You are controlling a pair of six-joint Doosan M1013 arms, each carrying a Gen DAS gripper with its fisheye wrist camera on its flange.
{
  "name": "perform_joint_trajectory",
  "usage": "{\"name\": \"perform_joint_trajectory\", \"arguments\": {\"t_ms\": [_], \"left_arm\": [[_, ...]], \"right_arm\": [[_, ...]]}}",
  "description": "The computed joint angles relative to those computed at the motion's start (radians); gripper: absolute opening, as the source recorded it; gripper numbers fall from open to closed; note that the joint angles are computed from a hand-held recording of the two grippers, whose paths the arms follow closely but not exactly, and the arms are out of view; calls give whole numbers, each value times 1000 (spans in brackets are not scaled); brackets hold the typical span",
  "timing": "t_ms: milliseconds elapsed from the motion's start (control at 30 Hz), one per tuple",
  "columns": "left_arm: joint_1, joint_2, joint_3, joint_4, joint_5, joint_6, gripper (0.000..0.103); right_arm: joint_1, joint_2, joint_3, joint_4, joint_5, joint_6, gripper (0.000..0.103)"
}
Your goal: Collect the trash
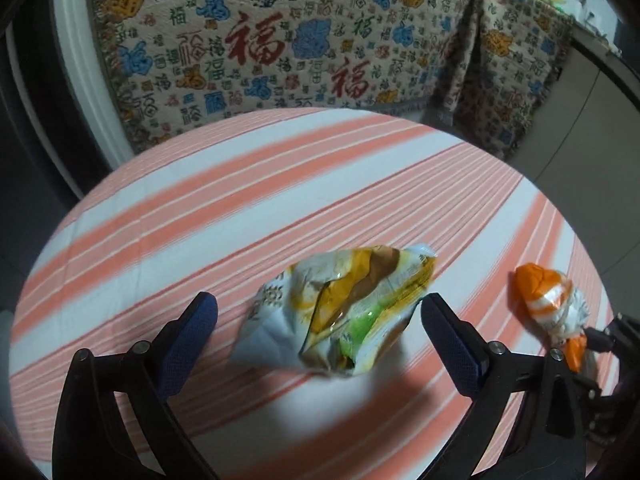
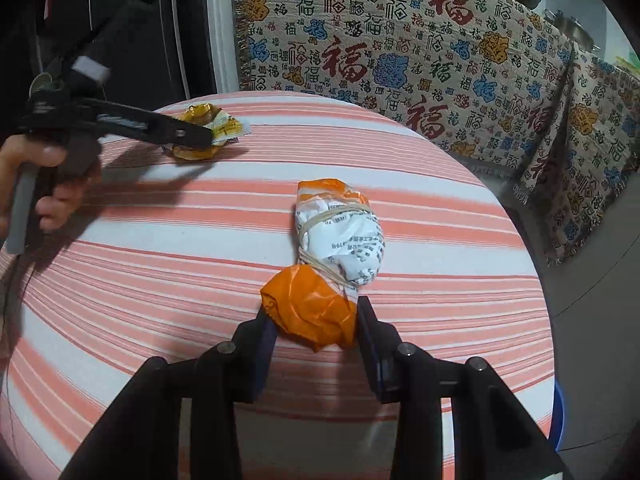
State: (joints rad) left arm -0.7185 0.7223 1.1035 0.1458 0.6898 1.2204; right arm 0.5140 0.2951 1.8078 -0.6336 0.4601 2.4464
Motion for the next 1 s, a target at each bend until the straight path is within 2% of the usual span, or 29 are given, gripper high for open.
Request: {"name": "perform_joint_trajectory", "arguments": {"t_ms": [33,67,167,267,400,500,567,633,667,700,767,833,1000], "left_arm": [[4,-8,17,-50,-33,32,72],[3,-15,32,-61,-48,25,70],[-20,-58,108,67,-85,-107,65],[-52,-129,224,208,-87,-318,55],[-105,-222,369,355,-63,-553,56],[-151,-265,445,469,-44,-687,60],[-171,-273,465,520,-20,-747,87],[-180,-270,469,549,-2,-780,97],[-182,-263,460,545,17,-773,97],[-182,-254,447,532,44,-756,97],[-180,-239,433,522,82,-746,103],[-170,-247,450,519,50,-784,103],[-164,-244,449,530,45,-795,103]], "right_arm": [[-1,0,0,5,-2,-3,39],[-2,0,-1,10,-3,-6,39],[-4,-3,1,27,-6,-19,39],[-7,-6,4,44,-12,-32,39],[-15,-19,17,110,-29,-87,39],[-3,-49,54,110,-39,-90,41],[10,-67,78,92,-46,-63,42],[16,-76,88,95,-45,-54,59],[17,-77,90,110,-41,-64,76],[16,-74,88,116,-32,-64,81],[19,-68,81,95,-2,-37,82],[25,-64,76,80,13,-27,83],[21,-60,71,96,18,-38,90]]}}
